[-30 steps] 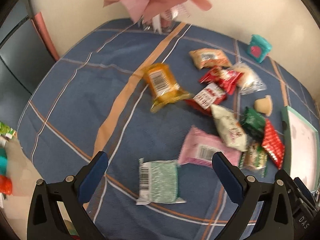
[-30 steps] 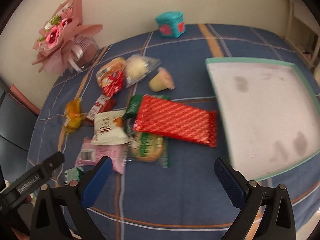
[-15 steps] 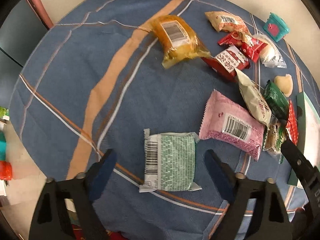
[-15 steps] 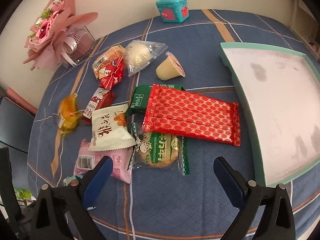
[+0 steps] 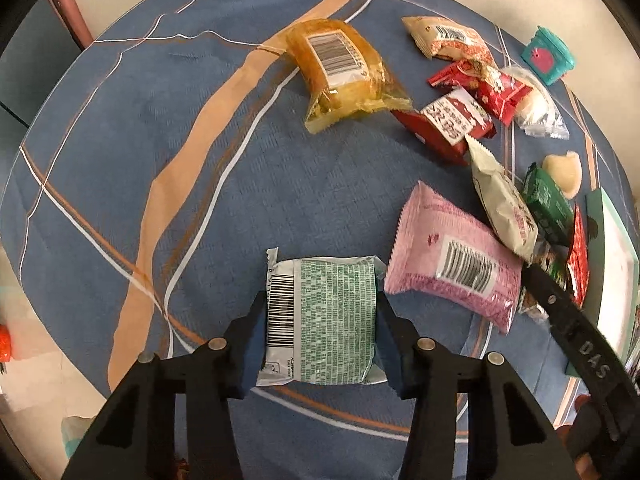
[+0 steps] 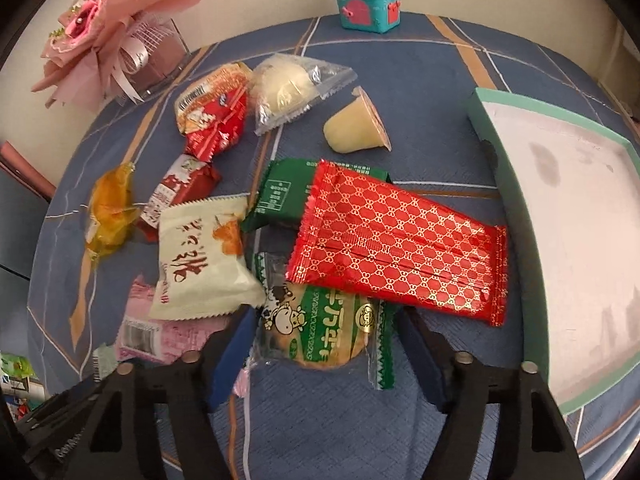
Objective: Organize snacks
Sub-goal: 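Grasp the green-white pastry with left tool while right tool grasps the green cookie, then carry both snacks over the white tray and open both tools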
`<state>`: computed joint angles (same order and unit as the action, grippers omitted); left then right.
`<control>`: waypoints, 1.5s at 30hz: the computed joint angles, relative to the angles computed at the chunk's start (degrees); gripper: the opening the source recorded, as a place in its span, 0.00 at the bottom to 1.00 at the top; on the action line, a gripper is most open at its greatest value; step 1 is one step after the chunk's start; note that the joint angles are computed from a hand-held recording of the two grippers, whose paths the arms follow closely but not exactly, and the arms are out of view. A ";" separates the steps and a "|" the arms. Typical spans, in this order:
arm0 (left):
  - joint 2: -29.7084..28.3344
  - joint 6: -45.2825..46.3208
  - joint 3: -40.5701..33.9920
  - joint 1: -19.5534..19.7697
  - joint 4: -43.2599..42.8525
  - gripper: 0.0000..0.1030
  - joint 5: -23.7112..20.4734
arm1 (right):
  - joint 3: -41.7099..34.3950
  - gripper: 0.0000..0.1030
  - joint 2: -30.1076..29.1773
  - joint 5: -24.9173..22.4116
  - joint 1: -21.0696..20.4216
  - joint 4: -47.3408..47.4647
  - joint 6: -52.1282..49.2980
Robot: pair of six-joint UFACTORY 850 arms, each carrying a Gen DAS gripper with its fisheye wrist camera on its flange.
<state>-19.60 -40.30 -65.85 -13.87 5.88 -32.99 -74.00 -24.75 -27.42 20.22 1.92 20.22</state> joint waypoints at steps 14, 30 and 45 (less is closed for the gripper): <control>-0.96 -3.64 -1.59 1.00 1.71 0.49 0.21 | -0.93 0.52 -0.35 -1.18 0.09 5.50 -4.18; 5.92 -17.41 -0.20 -1.35 14.84 0.49 3.15 | 6.92 0.52 9.48 5.31 -1.54 16.02 -14.26; -2.70 -6.78 -12.70 -10.20 12.49 0.49 2.86 | 7.16 0.52 11.73 4.35 -11.51 -4.77 7.76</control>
<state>-22.30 -47.08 -78.55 -24.07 18.38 -30.13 -66.85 -13.02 -23.06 8.70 -2.85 27.98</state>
